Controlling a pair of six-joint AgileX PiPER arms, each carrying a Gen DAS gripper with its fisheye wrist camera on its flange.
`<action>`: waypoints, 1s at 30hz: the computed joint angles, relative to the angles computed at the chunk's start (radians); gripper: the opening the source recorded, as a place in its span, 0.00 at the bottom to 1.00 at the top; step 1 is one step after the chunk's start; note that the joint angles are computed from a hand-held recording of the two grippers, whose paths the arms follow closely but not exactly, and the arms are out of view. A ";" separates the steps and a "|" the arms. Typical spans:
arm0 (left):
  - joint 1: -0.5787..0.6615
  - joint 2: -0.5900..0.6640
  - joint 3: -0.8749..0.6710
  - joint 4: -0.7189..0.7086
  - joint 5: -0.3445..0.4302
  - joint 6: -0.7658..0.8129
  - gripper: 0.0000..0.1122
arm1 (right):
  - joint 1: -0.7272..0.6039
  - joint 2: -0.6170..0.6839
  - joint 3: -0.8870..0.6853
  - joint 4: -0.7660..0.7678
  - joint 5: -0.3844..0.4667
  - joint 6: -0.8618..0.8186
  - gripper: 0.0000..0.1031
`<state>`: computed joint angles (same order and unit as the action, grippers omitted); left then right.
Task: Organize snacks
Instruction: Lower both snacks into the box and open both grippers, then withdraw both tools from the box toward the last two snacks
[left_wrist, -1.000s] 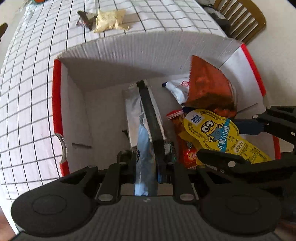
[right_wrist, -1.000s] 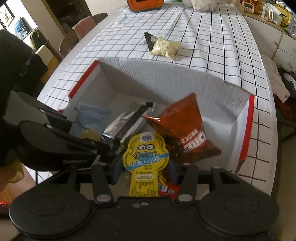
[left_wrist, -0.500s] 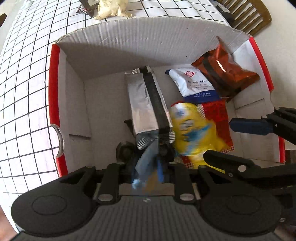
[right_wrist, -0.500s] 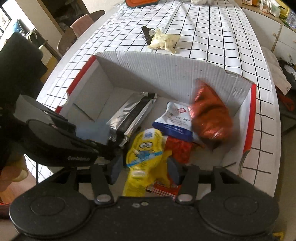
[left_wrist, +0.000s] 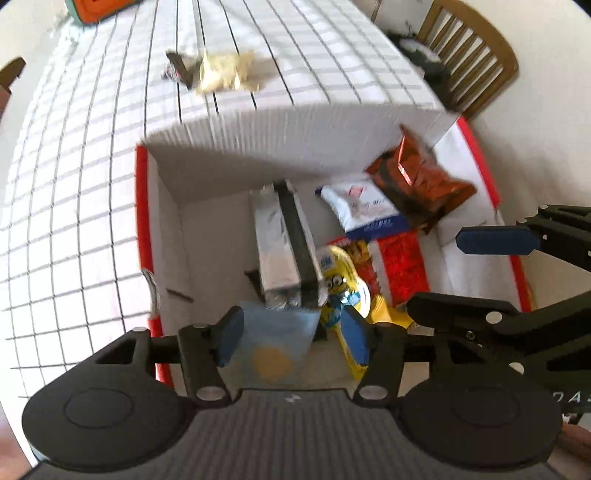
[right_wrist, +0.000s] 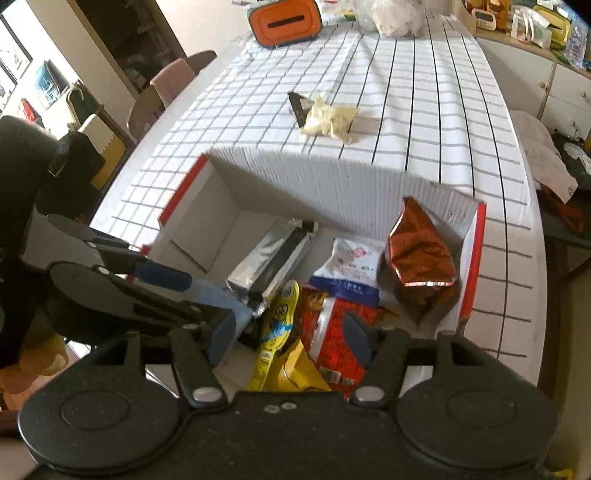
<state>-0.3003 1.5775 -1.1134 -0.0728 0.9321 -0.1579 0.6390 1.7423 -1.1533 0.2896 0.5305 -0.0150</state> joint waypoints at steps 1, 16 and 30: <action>0.002 -0.012 -0.003 0.002 0.000 0.001 0.52 | -0.002 -0.007 -0.003 0.000 0.001 -0.002 0.65; 0.033 -0.053 -0.097 0.113 -0.034 -0.035 0.69 | -0.046 -0.016 -0.155 0.004 0.034 -0.033 0.83; 0.163 0.045 -0.260 0.160 -0.092 0.049 0.72 | -0.047 0.160 -0.472 -0.067 0.102 -0.035 0.92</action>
<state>-0.1373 1.6228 -1.3732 0.0871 0.8400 -0.1088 0.5924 1.9025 -1.6253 0.2222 0.6324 -0.0500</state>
